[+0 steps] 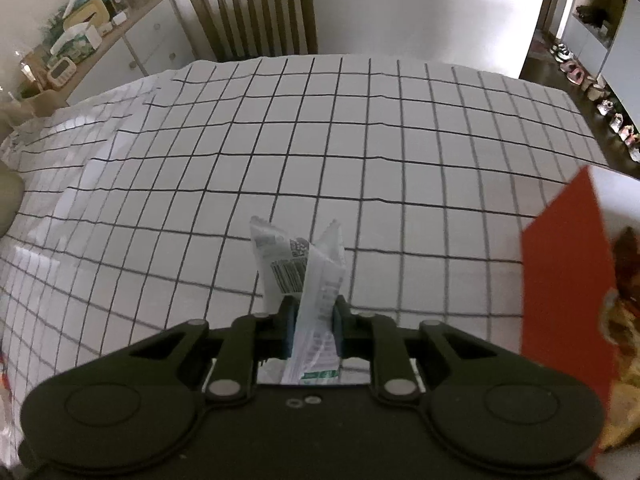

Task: Organize snacks
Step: 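Grasp the purple candy with left tool while right tool grasps the white tube, then carry the purple candy and white tube over the red box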

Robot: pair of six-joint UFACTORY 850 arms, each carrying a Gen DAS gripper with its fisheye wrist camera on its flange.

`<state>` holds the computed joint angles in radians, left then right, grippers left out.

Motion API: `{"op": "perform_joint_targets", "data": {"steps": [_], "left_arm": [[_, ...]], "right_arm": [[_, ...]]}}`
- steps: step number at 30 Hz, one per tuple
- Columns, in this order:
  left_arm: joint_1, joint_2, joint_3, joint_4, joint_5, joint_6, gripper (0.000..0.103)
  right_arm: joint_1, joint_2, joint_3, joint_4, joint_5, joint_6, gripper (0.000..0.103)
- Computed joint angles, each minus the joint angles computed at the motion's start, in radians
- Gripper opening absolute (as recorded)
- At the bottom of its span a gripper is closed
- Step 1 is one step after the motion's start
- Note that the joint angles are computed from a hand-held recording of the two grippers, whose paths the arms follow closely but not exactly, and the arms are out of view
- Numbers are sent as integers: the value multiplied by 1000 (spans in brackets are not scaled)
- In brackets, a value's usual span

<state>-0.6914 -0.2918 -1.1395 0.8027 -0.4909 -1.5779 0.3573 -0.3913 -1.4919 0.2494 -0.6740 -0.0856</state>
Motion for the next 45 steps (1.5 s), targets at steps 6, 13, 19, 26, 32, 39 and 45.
{"op": "perform_joint_targets", "data": {"steps": [6, 13, 19, 26, 32, 39, 45], "left_arm": [[-15, 31, -3, -21, -10, 5, 22], [-48, 51, -38, -4, -48, 12, 22], [-76, 39, -106, -14, -69, 66, 22], [-100, -14, -236, -58, -69, 189, 22], [-117, -107, -399, -127, -85, 305, 22], [-145, -222, -582, -156, -112, 397, 22], [-166, -352, -770, -216, -156, 508, 22]], "right_arm": [[-35, 95, 75, 35, -14, -53, 17], [-69, 203, 152, 65, -18, -142, 17], [-120, 277, 195, 114, -20, -228, 17], [-204, 331, 219, 173, -22, -325, 17], [-293, 343, 219, 216, -19, -391, 17], [-394, 329, 210, 262, -7, -460, 17], [-476, 299, 204, 285, 17, -490, 17]]}}
